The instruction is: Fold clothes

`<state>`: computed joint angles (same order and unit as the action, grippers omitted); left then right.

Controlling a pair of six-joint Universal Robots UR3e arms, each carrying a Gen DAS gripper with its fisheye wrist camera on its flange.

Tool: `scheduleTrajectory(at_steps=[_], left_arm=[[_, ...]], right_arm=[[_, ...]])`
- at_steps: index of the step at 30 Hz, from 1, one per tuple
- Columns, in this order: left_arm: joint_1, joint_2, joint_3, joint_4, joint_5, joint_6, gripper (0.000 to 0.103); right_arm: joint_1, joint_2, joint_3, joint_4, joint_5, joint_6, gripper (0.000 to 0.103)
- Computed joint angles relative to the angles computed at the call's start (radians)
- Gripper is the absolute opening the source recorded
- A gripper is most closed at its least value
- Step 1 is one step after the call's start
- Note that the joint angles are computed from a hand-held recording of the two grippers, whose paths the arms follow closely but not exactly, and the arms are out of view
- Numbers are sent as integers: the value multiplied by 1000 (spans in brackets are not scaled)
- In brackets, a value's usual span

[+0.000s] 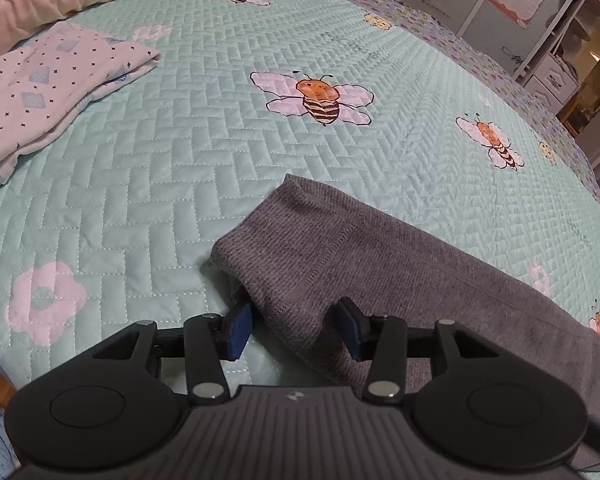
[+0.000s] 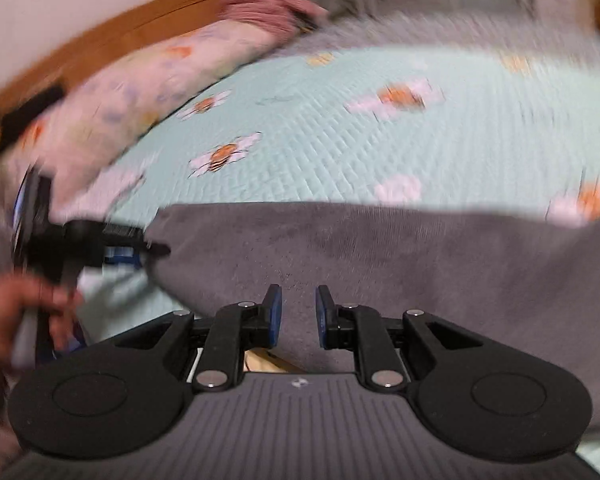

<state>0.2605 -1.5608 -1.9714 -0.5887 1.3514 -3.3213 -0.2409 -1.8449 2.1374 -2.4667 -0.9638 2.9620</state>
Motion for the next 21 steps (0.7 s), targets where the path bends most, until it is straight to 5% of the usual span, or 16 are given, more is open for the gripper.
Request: scheduleTrajectory(at_steps=[1,3,8,13,17,21], left_arm=[[-1,-2,2,-1,1,3,49],[-4,-7,6,-3,3,10,50],[-15,-16,11,2,9,37,54],[1,-10,-2,8,-20,42,56],[99,24,-70,43,-162,17,60],[303,151,-260,141,-397,13,60]], right_arm=[[9,45,3,-15,-23,39,18],[33,111,18,-32,-109,81,0],[74,44,-18,18,-174,114,2],[119,87,-67,-108,-117,190,6],[158,229,-126,-18,-192,201,0],[194,200,-122,-41,-256,232,2]])
